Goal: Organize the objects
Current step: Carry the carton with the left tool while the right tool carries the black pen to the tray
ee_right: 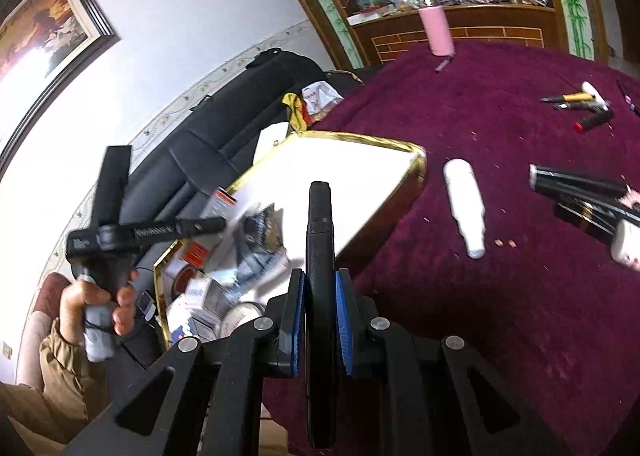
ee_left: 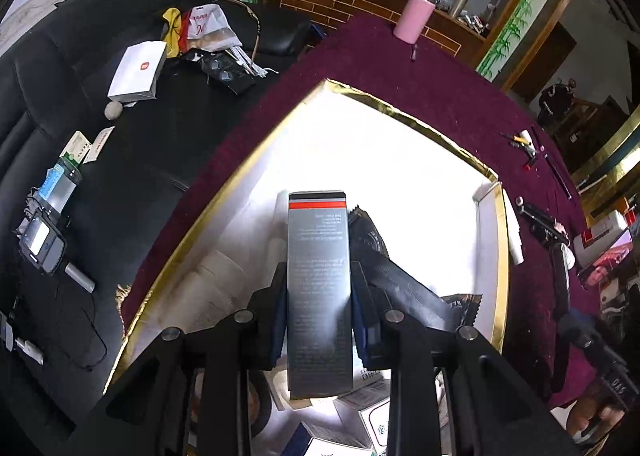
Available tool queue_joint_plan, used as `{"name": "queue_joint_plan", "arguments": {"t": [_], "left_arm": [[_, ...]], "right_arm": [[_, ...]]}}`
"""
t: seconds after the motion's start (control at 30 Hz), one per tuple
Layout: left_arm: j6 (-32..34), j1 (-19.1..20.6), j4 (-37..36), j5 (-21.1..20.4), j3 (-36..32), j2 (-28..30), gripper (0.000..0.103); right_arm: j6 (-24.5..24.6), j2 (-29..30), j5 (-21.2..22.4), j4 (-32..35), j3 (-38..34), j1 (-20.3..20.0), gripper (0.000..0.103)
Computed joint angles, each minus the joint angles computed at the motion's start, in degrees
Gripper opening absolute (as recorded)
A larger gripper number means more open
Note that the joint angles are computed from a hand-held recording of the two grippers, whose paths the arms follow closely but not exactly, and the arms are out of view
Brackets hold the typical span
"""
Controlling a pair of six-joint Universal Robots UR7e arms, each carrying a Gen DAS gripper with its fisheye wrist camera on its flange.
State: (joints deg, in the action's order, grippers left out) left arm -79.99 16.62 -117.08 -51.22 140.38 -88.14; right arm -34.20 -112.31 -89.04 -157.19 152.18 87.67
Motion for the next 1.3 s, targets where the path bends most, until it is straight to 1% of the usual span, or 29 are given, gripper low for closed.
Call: {"name": "queue_joint_plan", "arguments": {"t": [0.1,0.17,0.3,0.53,0.67,0.73,0.77,0.87,0.97,1.1,1.2,1.3], "left_arm": [[1.0,0.5,-1.2,-0.5,0.1,0.5,0.027],[1.3,1.0,-1.9,-0.7,0.3,0.6,0.027],[1.9,2.0,-3.6,-1.3,1.0,0.8,0.027],[2.7,2.5,-4.5,-1.0,1.1,0.9,0.027],[4.5,3.1,-0.6,1.1,-1.0,-0.1,0.027],[7.9,4.1,1.1,1.6,-2.7,0.2,0.027],[10.6,5.0,1.2,2.3,-3.7,0.6,0.027],[16.0,7.8,1.7,3.3,-6.1,2.5,0.027],[19.6,10.7,2.4,3.5,-8.1,4.6,0.027],[22.0,11.8,2.3,3.4,-9.2,6.8,0.027],[24.3,11.7,0.6,3.3,-9.6,8.1,0.027],[26.9,12.5,-1.0,3.8,-11.1,10.0,0.027]], "right_arm": [[1.7,3.4,-0.8,-1.9,-0.9,2.9,0.016],[3.1,6.1,-2.3,-3.6,-1.6,5.0,0.016],[5.0,10.5,-3.8,-5.7,-2.9,7.4,0.016],[5.6,13.0,-4.3,-6.9,-3.5,8.4,0.016],[5.9,14.8,-4.8,-7.9,-4.1,8.3,0.016],[5.9,15.6,-4.9,-8.3,-4.4,8.3,0.016],[5.9,15.8,-4.9,-8.5,-4.4,8.3,0.016],[6.5,16.9,-5.0,-9.1,-4.7,8.6,0.016],[7.0,18.1,-5.6,-9.4,-5.1,9.3,0.016],[8.5,20.8,-6.1,-8.2,-7.5,10.5,0.016],[9.3,23.6,-7.7,-9.7,-9.4,12.3,0.016],[10.5,26.2,-8.0,-10.8,-10.7,12.5,0.016]]}}
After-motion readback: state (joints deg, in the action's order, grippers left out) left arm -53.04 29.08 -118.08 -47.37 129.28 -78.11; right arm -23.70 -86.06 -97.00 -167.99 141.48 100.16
